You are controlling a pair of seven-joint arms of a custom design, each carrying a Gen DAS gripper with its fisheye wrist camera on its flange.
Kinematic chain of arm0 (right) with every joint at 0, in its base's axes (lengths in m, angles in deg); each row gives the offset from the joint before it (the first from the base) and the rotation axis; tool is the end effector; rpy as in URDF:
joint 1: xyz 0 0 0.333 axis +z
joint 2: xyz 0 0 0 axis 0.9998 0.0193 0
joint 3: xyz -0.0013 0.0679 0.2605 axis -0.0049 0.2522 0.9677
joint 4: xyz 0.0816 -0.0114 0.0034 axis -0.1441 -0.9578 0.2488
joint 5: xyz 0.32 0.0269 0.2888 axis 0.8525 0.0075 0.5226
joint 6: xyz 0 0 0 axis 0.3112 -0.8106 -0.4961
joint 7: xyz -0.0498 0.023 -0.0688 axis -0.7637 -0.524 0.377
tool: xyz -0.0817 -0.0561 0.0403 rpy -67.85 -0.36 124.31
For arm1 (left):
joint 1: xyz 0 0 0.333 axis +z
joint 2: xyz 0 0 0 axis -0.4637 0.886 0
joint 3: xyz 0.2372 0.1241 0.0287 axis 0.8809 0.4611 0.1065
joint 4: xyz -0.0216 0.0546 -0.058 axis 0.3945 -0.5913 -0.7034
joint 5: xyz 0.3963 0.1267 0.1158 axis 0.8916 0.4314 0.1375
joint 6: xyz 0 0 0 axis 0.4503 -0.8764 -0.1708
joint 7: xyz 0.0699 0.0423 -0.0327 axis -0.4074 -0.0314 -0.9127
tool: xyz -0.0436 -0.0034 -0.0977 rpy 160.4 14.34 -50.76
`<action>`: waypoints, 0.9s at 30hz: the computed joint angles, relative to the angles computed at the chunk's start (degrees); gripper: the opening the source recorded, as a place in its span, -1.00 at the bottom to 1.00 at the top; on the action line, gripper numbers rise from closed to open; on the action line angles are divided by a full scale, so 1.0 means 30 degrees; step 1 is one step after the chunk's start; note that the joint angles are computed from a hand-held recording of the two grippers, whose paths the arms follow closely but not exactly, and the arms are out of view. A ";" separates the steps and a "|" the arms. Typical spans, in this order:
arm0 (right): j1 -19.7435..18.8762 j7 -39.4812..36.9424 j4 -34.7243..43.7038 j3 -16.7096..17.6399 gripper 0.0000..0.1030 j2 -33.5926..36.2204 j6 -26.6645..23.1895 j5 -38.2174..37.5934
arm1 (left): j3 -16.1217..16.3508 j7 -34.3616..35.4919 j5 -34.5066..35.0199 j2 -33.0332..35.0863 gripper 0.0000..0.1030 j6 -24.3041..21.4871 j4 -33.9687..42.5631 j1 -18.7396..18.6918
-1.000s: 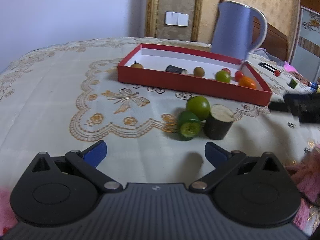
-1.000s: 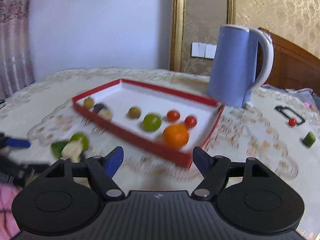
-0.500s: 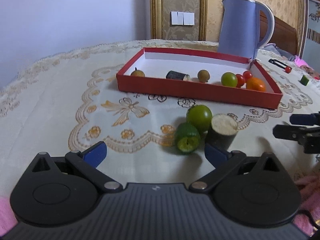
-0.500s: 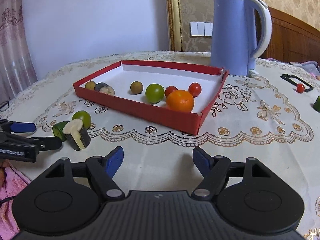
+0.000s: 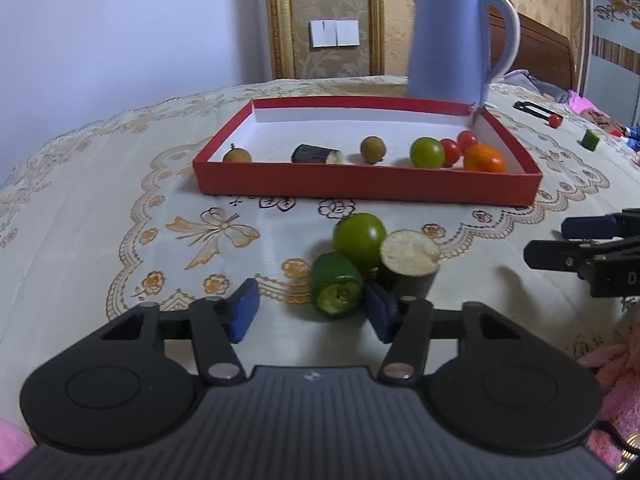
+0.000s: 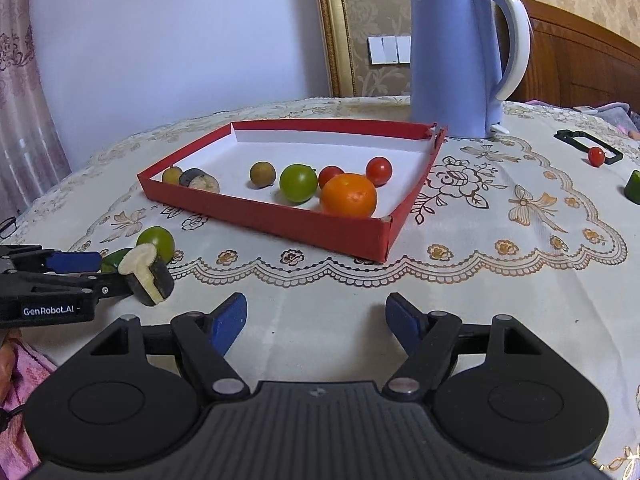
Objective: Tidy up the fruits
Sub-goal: 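Move the left gripper to the cut green lime and close on it, then carry the lime into the red box and open the left gripper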
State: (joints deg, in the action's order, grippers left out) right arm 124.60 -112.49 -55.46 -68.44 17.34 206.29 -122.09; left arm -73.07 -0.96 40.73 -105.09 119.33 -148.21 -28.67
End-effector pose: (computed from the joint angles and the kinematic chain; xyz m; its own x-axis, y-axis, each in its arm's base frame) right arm 0.4190 0.4727 0.4101 0.0250 -0.9931 -0.1147 -0.5714 0.0799 -0.8168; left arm 0.4484 -0.2608 0.4280 -0.3808 -0.9228 -0.0584 -0.5387 0.2727 -0.7972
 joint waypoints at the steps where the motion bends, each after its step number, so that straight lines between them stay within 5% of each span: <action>1: 0.0012 -0.0032 0.0020 0.0006 0.48 0.0017 -0.0045 0.0007 | 0.0254 0.0189 -0.0072 0.0052 -0.12 0.0043 -0.0013 -0.0283; 6: 0.0028 -0.0062 0.0049 -0.0014 0.48 0.0051 -0.0055 0.0061 | 0.2259 0.1761 -0.1286 0.0170 -0.52 0.0102 -0.0200 -0.2539; 15: 0.0017 0.0064 0.0000 -0.0021 0.49 0.0014 0.0000 0.0001 | 0.1274 0.1925 -0.1494 -0.0172 -0.52 0.0072 -0.0352 -0.1633; 21: 0.0006 0.0001 0.0007 -0.0028 0.51 0.0029 0.0052 0.0026 | 0.2363 0.2507 -0.2268 -0.0537 -0.52 0.0197 -0.0287 -0.2465; 24: -0.0001 -0.0013 0.0004 -0.0036 0.53 0.0029 0.0092 0.0036 | 0.1774 0.2300 -0.2259 -0.0113 -0.52 0.0247 0.0785 -0.1571; 27: 0.0007 -0.0099 0.0049 -0.0037 0.54 0.0072 0.0101 0.0072 | -0.0288 0.1091 -0.1178 0.1189 -0.52 0.0476 0.2740 0.0872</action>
